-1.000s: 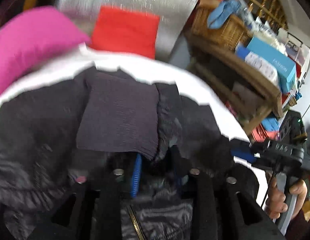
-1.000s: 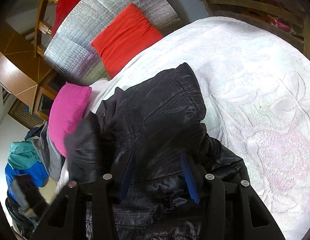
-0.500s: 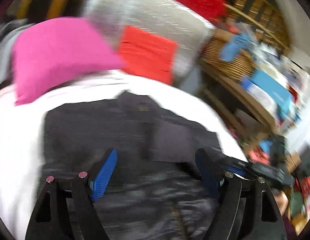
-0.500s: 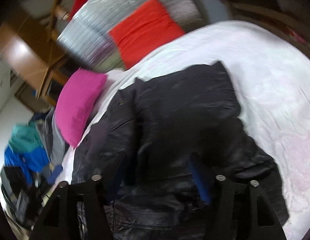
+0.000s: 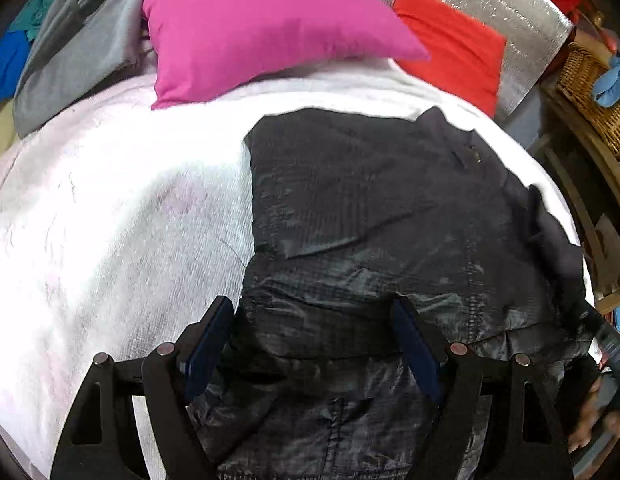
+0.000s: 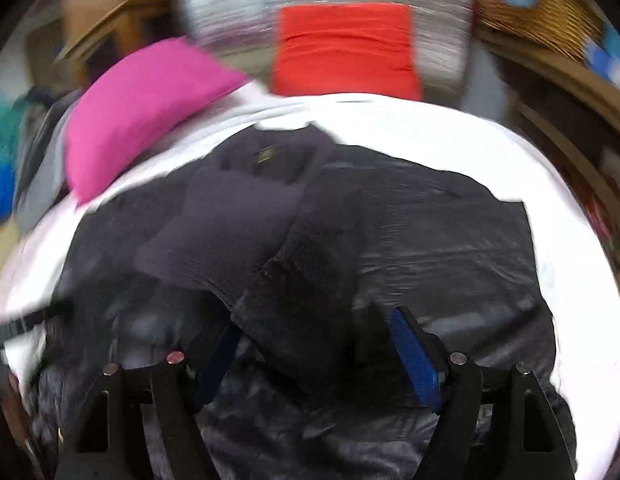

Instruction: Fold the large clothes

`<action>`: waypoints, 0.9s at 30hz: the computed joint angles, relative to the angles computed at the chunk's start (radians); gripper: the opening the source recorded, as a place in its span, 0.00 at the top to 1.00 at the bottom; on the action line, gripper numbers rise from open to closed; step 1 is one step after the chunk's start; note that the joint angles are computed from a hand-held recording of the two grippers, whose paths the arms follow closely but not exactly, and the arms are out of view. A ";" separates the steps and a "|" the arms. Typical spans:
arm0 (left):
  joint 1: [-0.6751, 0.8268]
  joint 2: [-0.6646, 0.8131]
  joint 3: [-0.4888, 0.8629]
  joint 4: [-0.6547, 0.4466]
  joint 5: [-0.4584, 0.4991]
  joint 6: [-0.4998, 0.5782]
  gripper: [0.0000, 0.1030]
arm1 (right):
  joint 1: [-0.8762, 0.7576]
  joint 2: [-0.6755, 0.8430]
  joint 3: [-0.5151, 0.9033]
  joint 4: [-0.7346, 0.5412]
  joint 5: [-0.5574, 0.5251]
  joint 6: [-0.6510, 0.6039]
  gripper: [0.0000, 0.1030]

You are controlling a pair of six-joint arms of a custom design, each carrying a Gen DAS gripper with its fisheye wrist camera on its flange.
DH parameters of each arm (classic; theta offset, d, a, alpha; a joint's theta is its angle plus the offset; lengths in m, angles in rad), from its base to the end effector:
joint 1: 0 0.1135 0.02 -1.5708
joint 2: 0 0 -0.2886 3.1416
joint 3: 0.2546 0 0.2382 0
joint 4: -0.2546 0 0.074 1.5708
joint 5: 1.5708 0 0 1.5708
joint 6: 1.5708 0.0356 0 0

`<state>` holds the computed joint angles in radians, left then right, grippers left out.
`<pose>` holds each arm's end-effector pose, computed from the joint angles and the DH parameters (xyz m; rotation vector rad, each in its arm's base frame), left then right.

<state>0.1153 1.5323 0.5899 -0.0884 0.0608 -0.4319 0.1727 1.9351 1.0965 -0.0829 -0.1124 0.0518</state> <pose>0.2478 0.0265 0.1567 -0.6844 2.5200 -0.1923 0.3812 0.0706 0.1647 -0.1982 2.4914 0.2339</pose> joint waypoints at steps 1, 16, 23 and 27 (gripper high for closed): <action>0.021 -0.010 -0.006 -0.005 0.015 0.009 0.21 | -0.055 -0.003 0.005 -0.009 -0.089 0.056 0.23; 0.011 0.028 0.004 0.007 0.005 -0.023 0.21 | -0.519 0.213 0.134 -0.086 -0.850 0.356 0.24; 0.099 0.018 -0.017 0.026 0.107 -0.021 0.21 | -0.461 0.283 0.242 -0.141 -0.732 0.343 0.80; 0.132 0.027 -0.020 0.034 0.141 -0.022 0.21 | -0.455 0.217 0.177 -0.061 -0.689 0.357 0.88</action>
<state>0.2475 1.5593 0.5695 -0.0541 0.2017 -0.4537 -0.2822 2.1522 1.2737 -0.1438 -0.8012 0.4089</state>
